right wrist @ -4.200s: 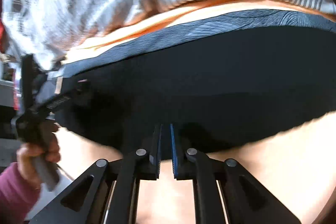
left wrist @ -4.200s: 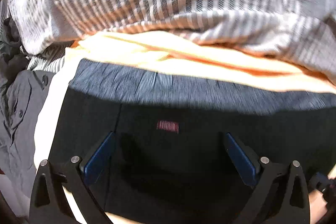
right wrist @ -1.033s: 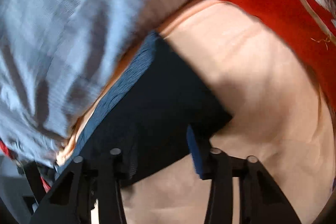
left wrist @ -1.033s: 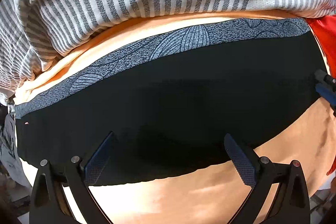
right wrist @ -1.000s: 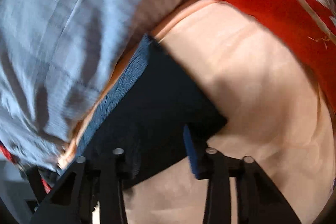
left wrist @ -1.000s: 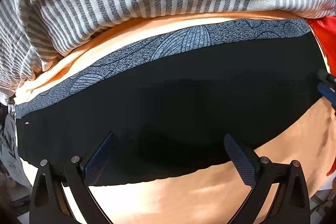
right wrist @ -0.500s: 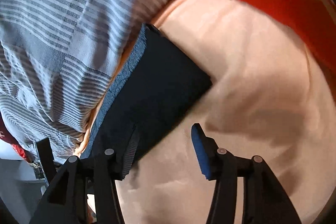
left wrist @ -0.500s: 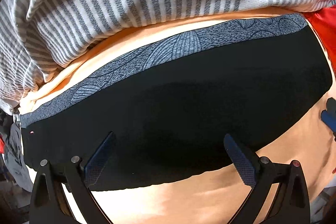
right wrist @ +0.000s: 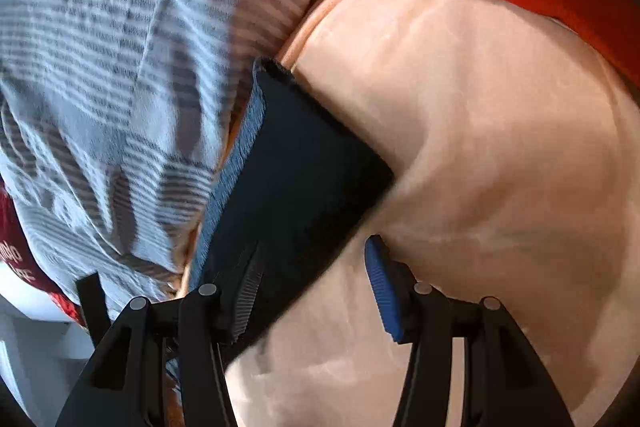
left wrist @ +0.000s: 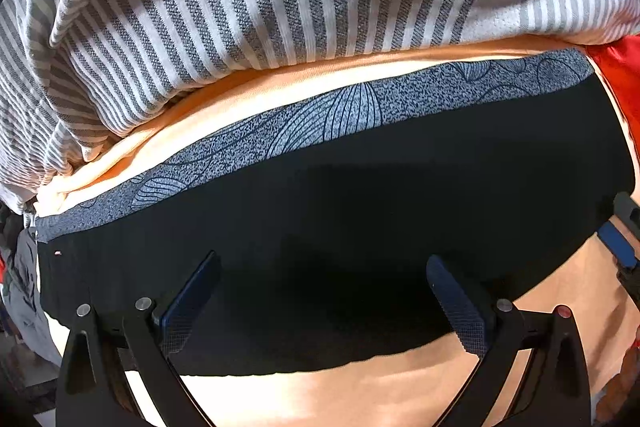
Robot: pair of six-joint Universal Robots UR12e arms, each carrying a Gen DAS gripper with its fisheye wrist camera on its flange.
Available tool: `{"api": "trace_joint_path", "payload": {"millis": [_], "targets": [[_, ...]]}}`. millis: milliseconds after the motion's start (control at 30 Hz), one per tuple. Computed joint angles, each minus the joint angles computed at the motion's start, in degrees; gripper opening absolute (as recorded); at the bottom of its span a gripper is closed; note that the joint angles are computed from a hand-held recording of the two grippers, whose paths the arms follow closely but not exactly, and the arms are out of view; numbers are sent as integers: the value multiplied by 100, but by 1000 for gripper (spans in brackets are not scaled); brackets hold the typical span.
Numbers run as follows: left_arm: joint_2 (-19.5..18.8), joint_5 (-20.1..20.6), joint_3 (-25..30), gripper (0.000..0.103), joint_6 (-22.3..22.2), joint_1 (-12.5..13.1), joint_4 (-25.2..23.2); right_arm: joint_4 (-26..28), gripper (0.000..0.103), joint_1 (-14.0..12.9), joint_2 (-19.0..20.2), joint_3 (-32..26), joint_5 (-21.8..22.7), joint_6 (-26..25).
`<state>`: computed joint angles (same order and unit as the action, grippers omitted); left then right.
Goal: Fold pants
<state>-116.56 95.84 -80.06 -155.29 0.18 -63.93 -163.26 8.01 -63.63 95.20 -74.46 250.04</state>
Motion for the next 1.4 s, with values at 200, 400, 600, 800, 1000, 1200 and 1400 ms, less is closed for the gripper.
{"api": "trace_joint_path", "payload": {"millis": [200, 400, 600, 800, 1000, 1200, 1400], "targets": [[-71, -77, 84, 103, -236, 24, 187, -438, 62, -16, 252, -176, 43, -86], [-131, -26, 161, 103, -455, 96, 212, -788, 61, -6, 579, -540, 403, -177], [-177, 37, 209, 103, -820, 222, 443, 4, 15, 2, 832, -1043, 792, -157], [-239, -47, 203, 103, -921, 280, 410, -461, 15, -1, 855, -1052, 999, 76], [-227, -270, -139, 103, -722, 299, 706, -663, 15, 115, 948, -1427, 1090, -168], [-314, -665, 184, 103, -563, 518, 168, 0, 15, 363, 1110, -2151, 890, -890], [-309, -1022, 365, 103, -446, 950, 245, 1824, 15, 766, 1356, -3289, 17, -2318]]}}
